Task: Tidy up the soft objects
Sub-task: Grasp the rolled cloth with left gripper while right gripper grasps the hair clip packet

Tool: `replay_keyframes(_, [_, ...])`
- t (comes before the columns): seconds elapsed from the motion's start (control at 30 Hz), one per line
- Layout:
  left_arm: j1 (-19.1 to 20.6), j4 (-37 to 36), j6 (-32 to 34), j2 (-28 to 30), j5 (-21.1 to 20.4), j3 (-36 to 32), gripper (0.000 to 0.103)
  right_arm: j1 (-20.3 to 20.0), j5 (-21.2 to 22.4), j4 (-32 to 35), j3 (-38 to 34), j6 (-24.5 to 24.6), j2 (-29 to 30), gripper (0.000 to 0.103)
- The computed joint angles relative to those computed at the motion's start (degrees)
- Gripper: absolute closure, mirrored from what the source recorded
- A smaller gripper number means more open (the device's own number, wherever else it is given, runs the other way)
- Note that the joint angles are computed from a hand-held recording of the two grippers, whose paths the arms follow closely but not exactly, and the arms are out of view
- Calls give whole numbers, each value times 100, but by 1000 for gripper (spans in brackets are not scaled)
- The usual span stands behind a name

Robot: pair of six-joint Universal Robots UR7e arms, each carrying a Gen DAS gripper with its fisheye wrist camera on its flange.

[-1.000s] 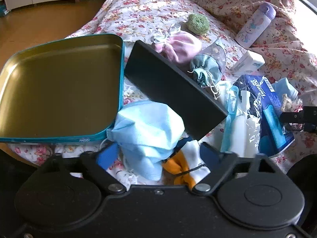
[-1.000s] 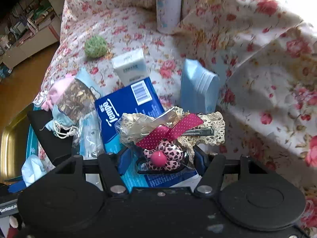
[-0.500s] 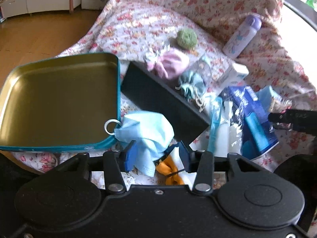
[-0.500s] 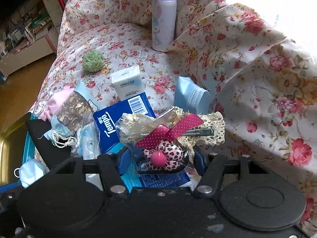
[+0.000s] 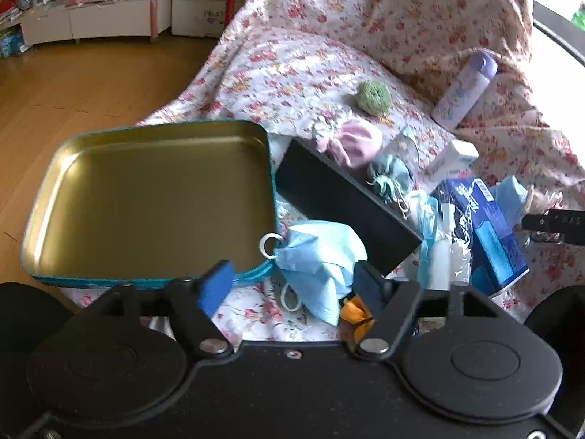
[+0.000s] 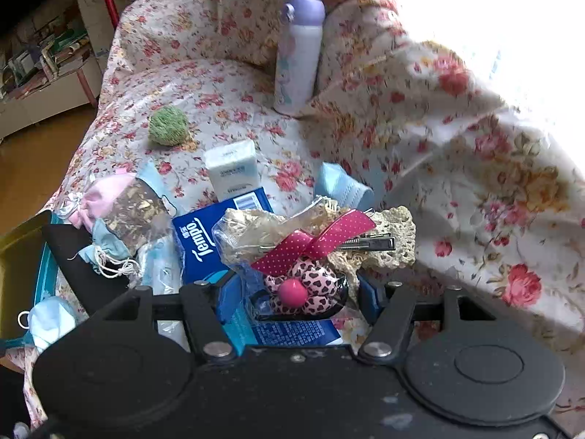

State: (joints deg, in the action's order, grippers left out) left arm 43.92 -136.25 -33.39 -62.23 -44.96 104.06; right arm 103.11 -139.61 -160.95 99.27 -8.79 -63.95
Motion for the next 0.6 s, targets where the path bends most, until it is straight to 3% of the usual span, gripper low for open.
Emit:
replay_keyframes(0.17, [114, 60, 67, 382, -278, -297, 29, -18, 17, 27, -1, -12, -10, 39])
replay_keyframes(0.27, [137, 167, 71, 632, -239, -478, 30, -88, 191, 149, 0, 155, -85, 39])
replay_keyframes(0.33, [175, 264, 38, 773, -256, -618, 42, -117, 245, 162, 11, 201, -106, 39])
replay_keyframes(0.37, [204, 343, 10, 834, -309, -695, 62, -123, 252, 163, 10, 222, -102, 39])
replay_keyframes(0.4, [237, 401, -6, 874, -414, -757, 73, -130, 261, 159, 14, 235, -102, 39])
replay_keyframes(0.47, [277, 494, -67, 891, -608, -824, 73, -138, 293, 125, 29, 238, -110, 39])
replay_keyframes(0.6, [175, 451, -8, 790, -436, -719, 78, -134, 318, -17, 81, 207, -130, 39])
